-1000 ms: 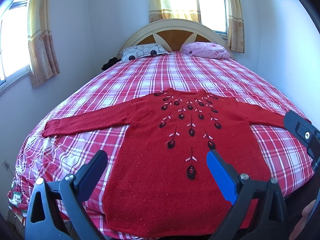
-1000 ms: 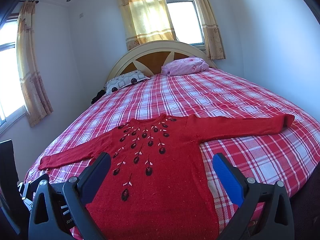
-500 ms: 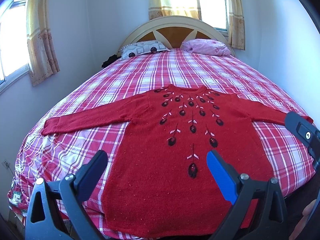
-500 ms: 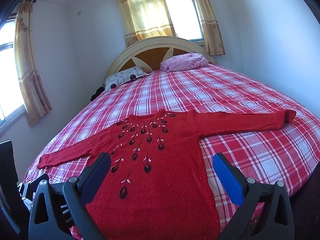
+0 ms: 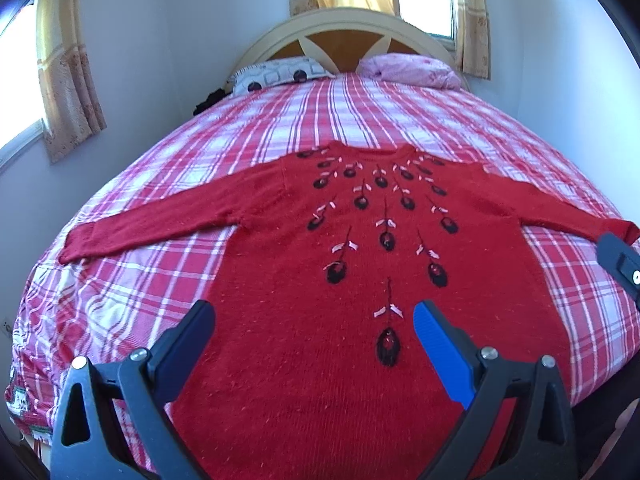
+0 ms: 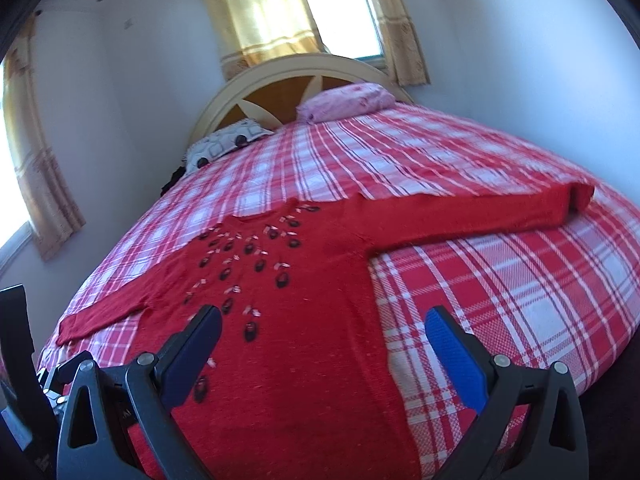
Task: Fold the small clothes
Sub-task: 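Grasp the red sweater's sleeve cuff with the right tool and lift it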
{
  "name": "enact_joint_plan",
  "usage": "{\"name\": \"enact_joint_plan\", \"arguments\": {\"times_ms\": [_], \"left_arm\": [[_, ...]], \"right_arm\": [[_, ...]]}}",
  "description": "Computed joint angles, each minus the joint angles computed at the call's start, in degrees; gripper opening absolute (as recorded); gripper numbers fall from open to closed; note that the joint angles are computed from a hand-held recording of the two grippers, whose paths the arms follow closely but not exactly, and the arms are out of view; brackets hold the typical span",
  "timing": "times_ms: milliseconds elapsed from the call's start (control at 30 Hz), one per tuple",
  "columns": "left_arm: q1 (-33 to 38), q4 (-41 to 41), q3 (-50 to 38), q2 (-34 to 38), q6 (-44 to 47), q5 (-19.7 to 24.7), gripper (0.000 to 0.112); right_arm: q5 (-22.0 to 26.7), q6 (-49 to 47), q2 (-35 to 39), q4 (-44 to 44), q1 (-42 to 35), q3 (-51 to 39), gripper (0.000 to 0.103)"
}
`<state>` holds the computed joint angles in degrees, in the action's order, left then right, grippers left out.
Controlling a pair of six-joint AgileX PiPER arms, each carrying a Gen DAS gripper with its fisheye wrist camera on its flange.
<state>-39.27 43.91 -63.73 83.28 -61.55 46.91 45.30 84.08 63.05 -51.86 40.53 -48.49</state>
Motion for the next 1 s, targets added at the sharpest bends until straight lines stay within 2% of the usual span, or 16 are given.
{"name": "enact_joint_plan", "arguments": {"times_ms": [100, 200, 267, 300, 467, 600, 667, 767, 833, 867, 1000], "left_arm": [[1.8, -2.1, -2.7, 3.7, 2.7, -0.8, 0.101], [3.0, -4.4, -5.3, 6.7, 5.6, -1.5, 0.101], [4.1, -6.8, -6.9, 8.2, 8.5, -2.6, 0.101], [5.2, -9.5, -7.9, 8.9, 11.6, -3.9, 0.101], [9.9, -19.4, -12.6, 12.7, 22.1, -6.4, 0.101], [12.4, -21.2, -18.8, 16.8, 24.7, -5.8, 0.101], [13.5, -22.2, -21.7, 18.6, 25.4, -5.6, 0.101], [14.7, -23.6, -25.4, 21.2, 26.7, -4.3, 0.101], [15.4, -24.5, -26.7, 22.6, 27.0, -3.6, 0.101], [15.8, -25.4, -27.2, 23.2, 27.4, -3.3, 0.101], [17.2, -28.8, -29.5, 25.9, 28.8, -2.0, 0.101]], "right_arm": [[-5.3, -4.0, 0.1, 3.7, -6.3, 1.4, 0.102], [-12.8, -12.2, -0.7, 11.0, -15.4, 3.1, 0.102], [-17.1, -22.3, -1.1, 19.8, -24.3, 3.6, 0.102], [-17.9, -25.6, -1.2, 22.7, -27.1, 3.6, 0.102], [-22.2, -54.2, 0.8, 44.6, -51.9, 1.7, 0.102], [-20.5, -77.1, 8.6, 62.1, -70.0, -6.8, 0.101], [-16.4, -84.6, 13.6, 73.6, -78.7, -12.2, 0.101], [-5.8, -88.5, 20.4, 90.8, -89.4, -18.3, 0.101], [-2.3, -93.2, 22.6, 99.9, -92.1, -17.9, 0.101], [-2.4, -94.1, 23.6, 101.3, -91.7, -18.1, 0.101], [-6.2, -92.8, 28.9, 99.6, -87.0, -21.2, 0.101]]}}
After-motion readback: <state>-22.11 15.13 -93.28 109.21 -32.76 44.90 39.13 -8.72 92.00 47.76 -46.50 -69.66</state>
